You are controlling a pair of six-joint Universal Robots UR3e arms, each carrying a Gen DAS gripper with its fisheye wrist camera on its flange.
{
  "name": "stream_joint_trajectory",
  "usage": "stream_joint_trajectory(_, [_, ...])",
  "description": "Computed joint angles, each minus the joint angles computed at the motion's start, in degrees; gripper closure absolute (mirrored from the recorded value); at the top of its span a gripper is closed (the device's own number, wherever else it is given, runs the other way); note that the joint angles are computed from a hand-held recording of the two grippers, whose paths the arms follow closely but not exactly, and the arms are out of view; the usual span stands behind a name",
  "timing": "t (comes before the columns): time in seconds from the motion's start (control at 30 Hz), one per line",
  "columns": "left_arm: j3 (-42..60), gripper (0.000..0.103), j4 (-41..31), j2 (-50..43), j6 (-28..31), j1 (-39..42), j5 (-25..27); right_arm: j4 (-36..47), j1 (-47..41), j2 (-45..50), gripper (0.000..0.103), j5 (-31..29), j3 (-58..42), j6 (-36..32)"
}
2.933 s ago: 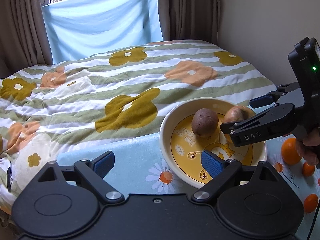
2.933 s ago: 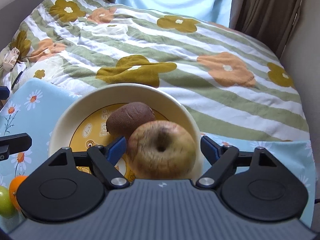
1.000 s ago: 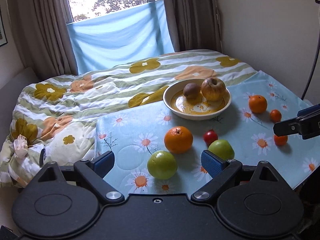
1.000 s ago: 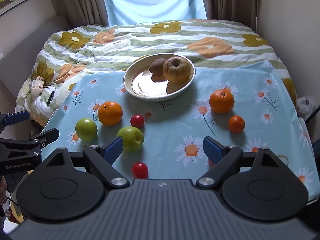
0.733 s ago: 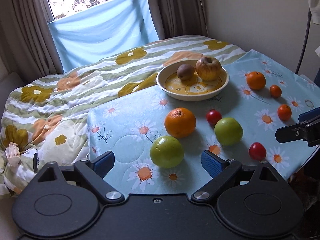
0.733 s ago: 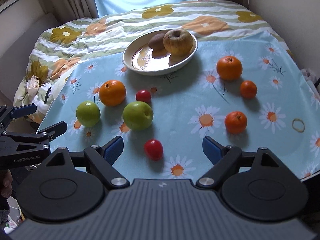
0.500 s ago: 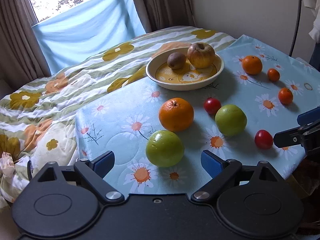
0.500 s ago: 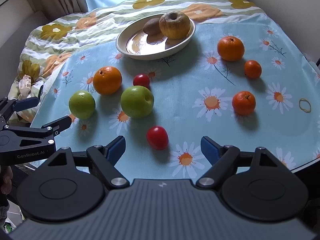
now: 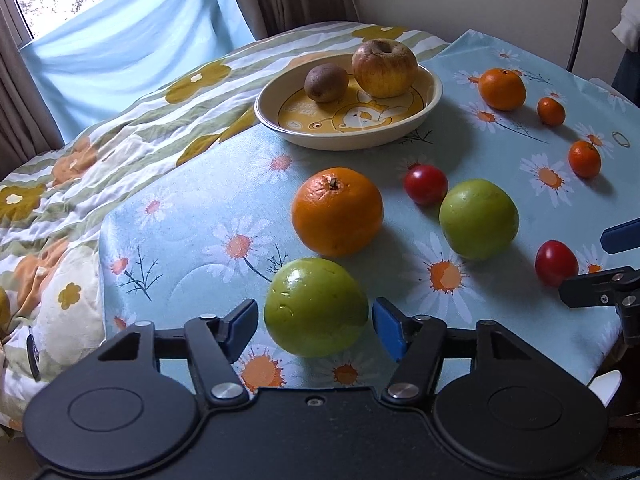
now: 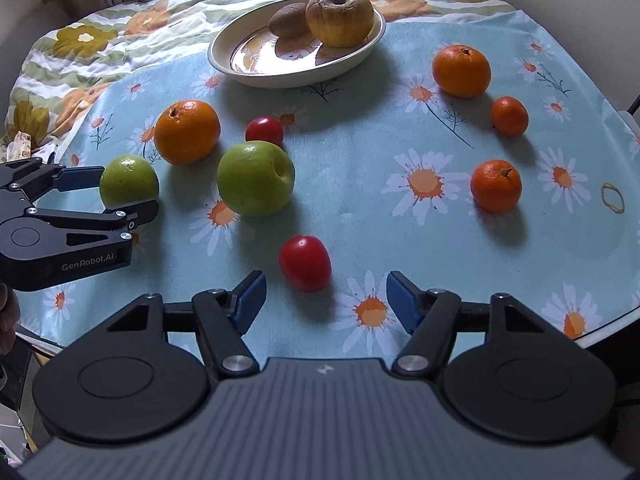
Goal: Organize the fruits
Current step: 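Grasp a green apple with the left tool while the right tool grasps a red tomato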
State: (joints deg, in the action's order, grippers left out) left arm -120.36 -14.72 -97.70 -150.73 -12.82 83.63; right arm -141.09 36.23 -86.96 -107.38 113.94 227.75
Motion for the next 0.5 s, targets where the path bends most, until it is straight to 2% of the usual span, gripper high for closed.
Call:
stream_joint_trajectory(0.27, [-1.5, 0.042, 0.3, 0.9, 2.7, 0.9, -1.5, -0.8, 0.1, 2.9, 0.031, 0.2, -1.3, -0.2])
stream_joint_trajectory(0.5, [-3.9, 0.043, -0.5, 3.4, 2.8, 2.3, -2.7, -1.7, 0.0, 4.6, 0.038, 0.2, -2.3, -1.7])
